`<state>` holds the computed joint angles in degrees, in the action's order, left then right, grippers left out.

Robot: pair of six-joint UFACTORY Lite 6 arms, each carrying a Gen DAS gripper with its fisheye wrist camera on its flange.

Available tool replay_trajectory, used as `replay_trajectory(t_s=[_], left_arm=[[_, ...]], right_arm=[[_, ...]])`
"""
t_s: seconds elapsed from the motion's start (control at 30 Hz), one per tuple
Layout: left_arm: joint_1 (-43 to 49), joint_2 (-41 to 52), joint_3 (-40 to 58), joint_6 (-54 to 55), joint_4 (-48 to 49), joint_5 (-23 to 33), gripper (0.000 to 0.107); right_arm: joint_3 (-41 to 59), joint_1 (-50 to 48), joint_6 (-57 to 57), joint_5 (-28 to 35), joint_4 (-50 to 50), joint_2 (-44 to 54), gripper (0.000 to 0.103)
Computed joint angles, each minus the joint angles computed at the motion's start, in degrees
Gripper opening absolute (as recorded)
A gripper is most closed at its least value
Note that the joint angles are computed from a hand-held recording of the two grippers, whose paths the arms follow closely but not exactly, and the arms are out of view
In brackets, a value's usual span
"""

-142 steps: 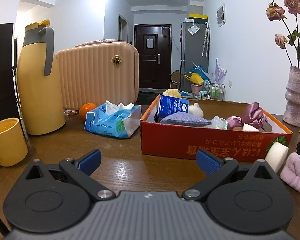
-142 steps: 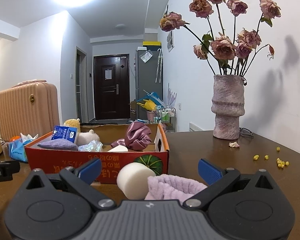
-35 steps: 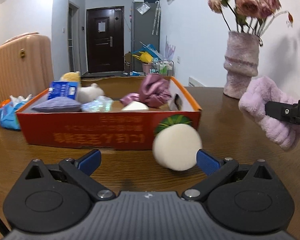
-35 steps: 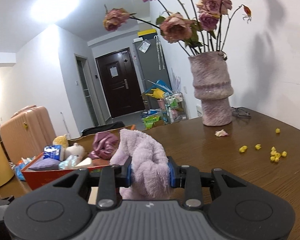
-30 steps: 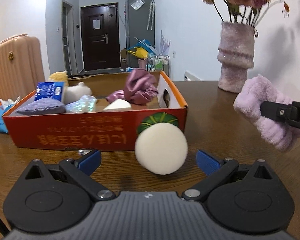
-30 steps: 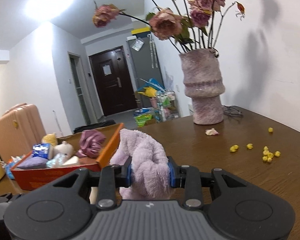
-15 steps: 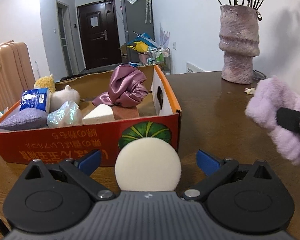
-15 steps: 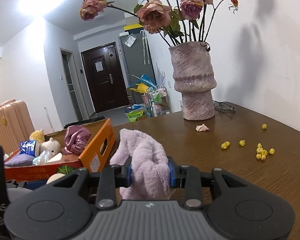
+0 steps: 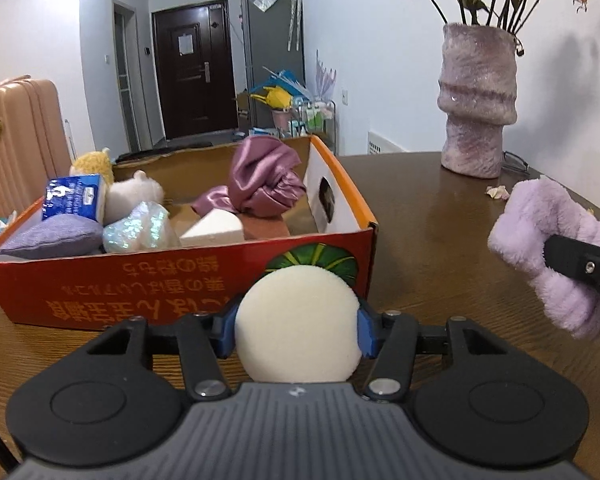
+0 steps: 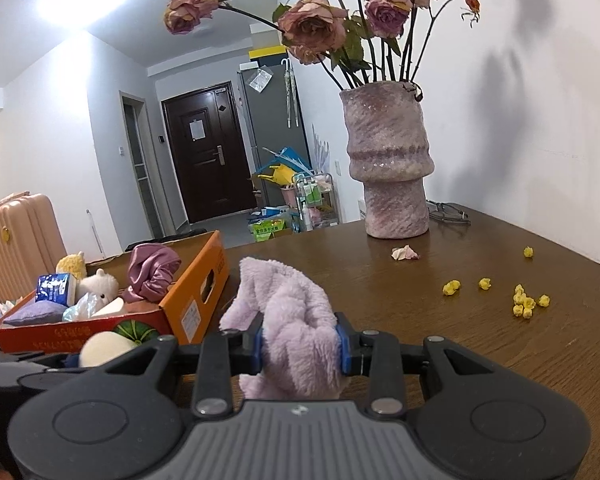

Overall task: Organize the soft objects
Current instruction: 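Carry the foam roll and headband in both tools over the box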

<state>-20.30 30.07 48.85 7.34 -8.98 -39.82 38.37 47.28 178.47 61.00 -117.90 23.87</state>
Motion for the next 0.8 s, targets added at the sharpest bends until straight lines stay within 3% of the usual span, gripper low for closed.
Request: replay_trajectory(t_s=[0.43,0.8], left_arm=[[5.7,-11.4,-14.4,-3.0,4.6,-12.5,0.056],[17.0,-16.7,-18.0,-9.9,14.7,-13.3,0.056]], right_arm=[[8.5,7.8,-6.2,8.2,10.5,6.3,0.033],[24.8,13.6,-14.9,11.1,17.3,16.3,0.033]])
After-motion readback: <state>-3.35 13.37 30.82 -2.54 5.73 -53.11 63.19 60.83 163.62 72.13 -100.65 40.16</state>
